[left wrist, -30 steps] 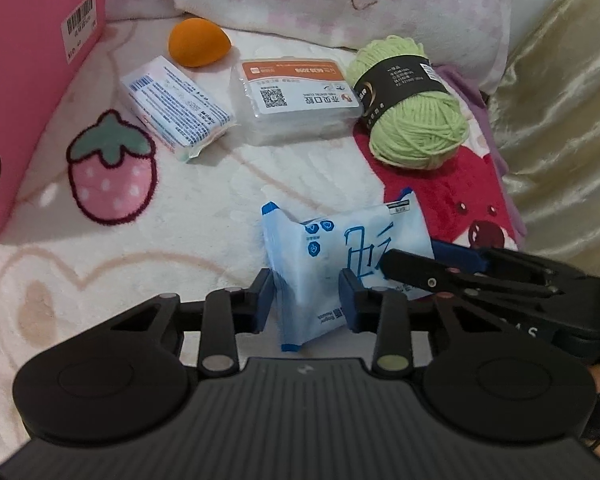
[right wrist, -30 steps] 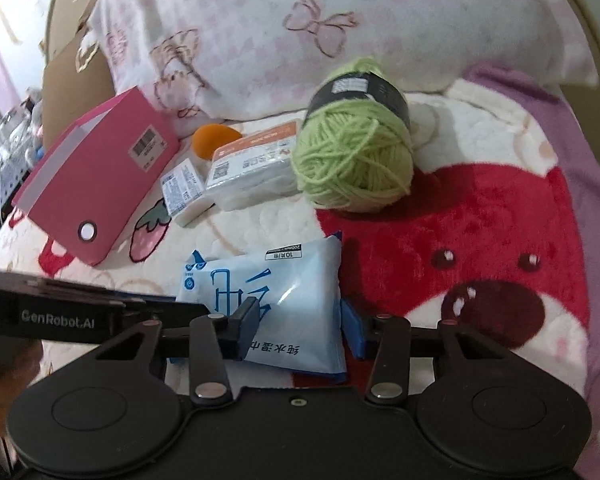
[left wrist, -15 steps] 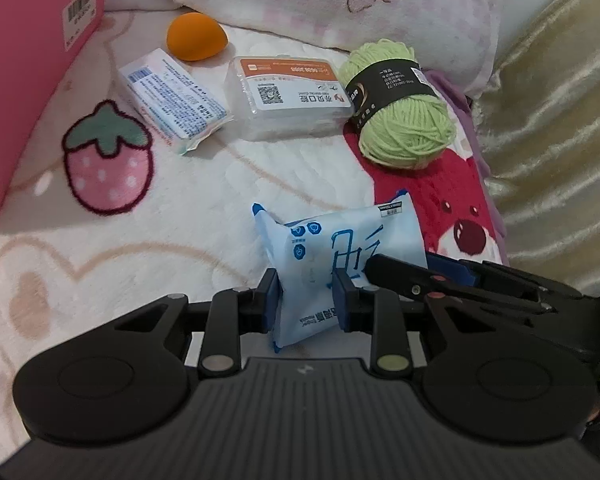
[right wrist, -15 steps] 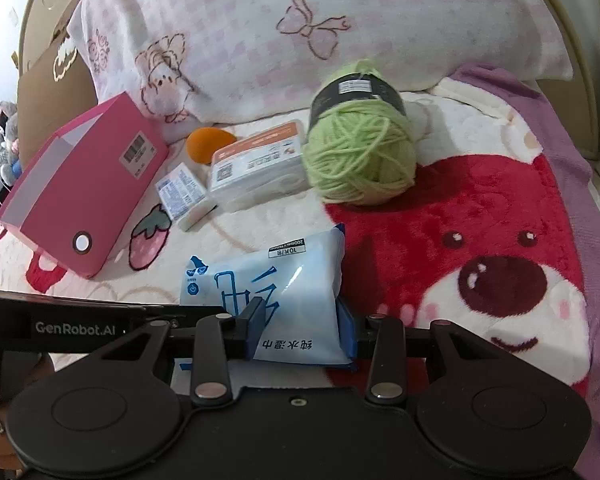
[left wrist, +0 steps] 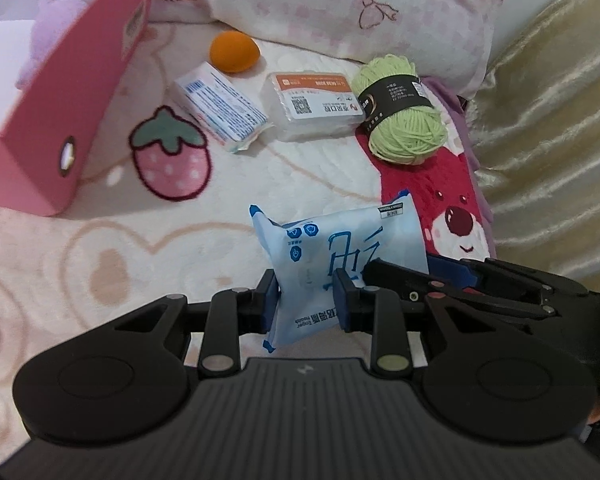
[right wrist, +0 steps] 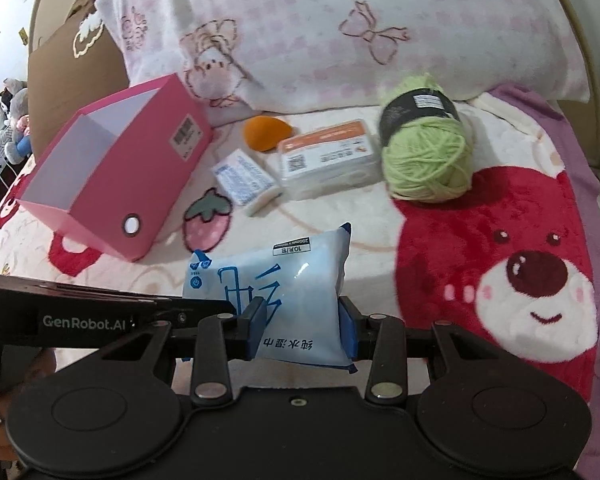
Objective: Organize objects
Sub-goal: 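Lift the wet-wipe pack with the left gripper toward the pink box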
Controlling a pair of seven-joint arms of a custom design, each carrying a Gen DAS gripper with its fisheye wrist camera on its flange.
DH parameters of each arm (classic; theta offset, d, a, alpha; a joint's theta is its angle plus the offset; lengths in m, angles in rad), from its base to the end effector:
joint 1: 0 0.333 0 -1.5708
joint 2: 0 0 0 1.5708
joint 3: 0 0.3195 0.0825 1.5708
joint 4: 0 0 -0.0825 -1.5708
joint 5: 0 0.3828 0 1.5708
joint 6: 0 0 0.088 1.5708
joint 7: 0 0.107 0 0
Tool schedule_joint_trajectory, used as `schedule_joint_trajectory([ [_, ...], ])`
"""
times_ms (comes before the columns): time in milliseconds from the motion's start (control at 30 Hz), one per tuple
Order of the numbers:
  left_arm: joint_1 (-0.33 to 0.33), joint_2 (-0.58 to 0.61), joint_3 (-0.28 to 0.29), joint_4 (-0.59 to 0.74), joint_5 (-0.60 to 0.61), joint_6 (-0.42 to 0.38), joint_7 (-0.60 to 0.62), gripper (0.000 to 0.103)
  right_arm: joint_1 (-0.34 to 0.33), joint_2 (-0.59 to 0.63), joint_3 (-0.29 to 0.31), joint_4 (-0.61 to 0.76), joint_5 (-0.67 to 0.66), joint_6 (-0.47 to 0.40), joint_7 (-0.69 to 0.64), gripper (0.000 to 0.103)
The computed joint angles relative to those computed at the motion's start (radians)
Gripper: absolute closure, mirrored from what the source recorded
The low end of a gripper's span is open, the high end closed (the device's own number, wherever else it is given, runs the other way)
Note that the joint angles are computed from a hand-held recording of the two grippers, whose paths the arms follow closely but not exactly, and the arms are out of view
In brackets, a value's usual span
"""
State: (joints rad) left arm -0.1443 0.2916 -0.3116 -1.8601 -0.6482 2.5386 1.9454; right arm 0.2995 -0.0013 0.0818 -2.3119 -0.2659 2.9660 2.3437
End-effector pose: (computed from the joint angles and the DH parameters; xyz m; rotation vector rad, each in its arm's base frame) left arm 0.5984 -0.2684 0.4141 1.6512 -2.3078 0.9436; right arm 0.5074 0.2227 0.4225 -1.6422 1.9001 -0.3415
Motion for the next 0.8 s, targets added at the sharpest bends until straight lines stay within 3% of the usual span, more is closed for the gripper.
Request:
schedule_joint_trajectory([
  [367,0.02,-0.101,0.039,-0.04,0.009,-0.077,0.041,0.074,0.036,-0.056,0.038,0.025,0.085,-0.091,-0.015,0.058],
  [800,0.034,-0.221,0.102,-0.098,-0.034,-0.169,0.109,0.072,0.073,-0.089,0.079,0.083,0.03,-0.183,0.028,0.054],
])
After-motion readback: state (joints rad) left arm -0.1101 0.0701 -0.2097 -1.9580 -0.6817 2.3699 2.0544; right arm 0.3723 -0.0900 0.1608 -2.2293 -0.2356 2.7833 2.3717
